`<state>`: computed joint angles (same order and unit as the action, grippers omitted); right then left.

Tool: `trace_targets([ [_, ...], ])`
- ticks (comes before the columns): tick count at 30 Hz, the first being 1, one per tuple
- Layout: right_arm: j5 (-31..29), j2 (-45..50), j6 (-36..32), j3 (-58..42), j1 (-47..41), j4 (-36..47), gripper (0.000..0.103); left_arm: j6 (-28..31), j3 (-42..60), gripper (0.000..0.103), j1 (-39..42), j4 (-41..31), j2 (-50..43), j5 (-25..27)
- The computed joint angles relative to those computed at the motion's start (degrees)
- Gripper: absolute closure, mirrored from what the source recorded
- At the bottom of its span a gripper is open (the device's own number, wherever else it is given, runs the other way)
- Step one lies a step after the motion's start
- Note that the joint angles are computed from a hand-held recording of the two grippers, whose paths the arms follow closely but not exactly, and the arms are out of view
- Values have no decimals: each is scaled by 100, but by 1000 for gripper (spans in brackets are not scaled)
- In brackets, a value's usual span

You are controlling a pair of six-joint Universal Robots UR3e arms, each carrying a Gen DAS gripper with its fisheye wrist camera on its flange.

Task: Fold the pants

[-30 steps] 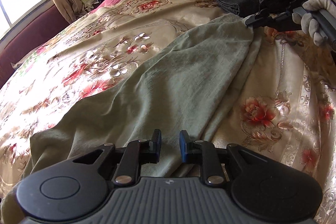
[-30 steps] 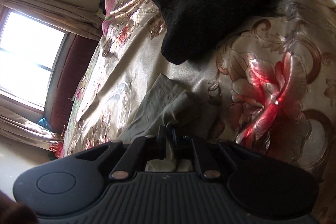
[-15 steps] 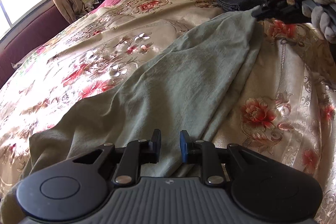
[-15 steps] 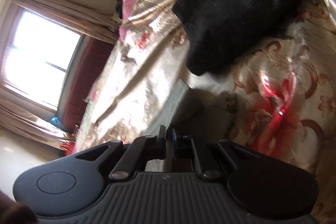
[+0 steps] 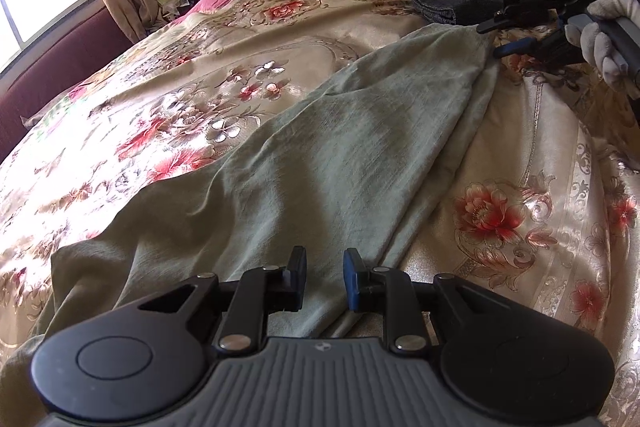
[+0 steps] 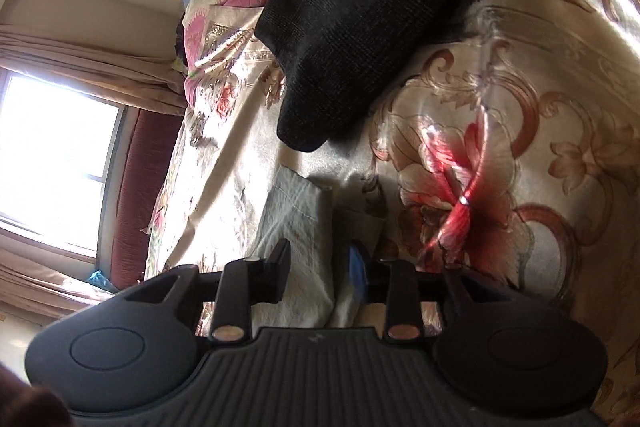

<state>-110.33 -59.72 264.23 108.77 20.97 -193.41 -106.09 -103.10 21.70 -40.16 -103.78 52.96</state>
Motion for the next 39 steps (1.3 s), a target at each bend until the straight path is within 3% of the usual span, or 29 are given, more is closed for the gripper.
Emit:
trace_targets([
  [3, -53, 47, -309, -326, -11, 375, 70, 24, -53, 66, -10, 70, 9, 7],
  [4, -33, 81, -391, -435, -24, 432, 75, 14, -42, 66, -16, 63, 1, 12],
  [5, 8, 125, -477, -523, -44, 415, 91, 4, -33, 66, -18, 57, -2, 15],
  [6, 65, 112, -487, -507, -67, 361, 100, -1, -27, 65, -13, 50, -3, 13],
  [14, -122, -300, -142, 324, 2, -554, 100, 106, -56, 61, 102, -22, 34, -70],
  [18, 877, -387, -233, 407, -423, 340, 95, 74, -64, 60, 80, 37, -5, -48],
  [21, 759, -204, -69, 461, -360, 40, 95, 108, -101, 60, 90, 44, 41, -46],
  [29, 929, -270, -126, 477, -263, 15, 73, 136, -99, 60, 85, 46, 23, -71],
  [35, 1126, 337, -296, -156, -424, -27, 73, 150, -176, 60, 92, 46, 98, -88],
  [39, 1401, 251, -345, 294, -493, -582, 76, 172, -170, 60, 59, 71, 114, -64],
])
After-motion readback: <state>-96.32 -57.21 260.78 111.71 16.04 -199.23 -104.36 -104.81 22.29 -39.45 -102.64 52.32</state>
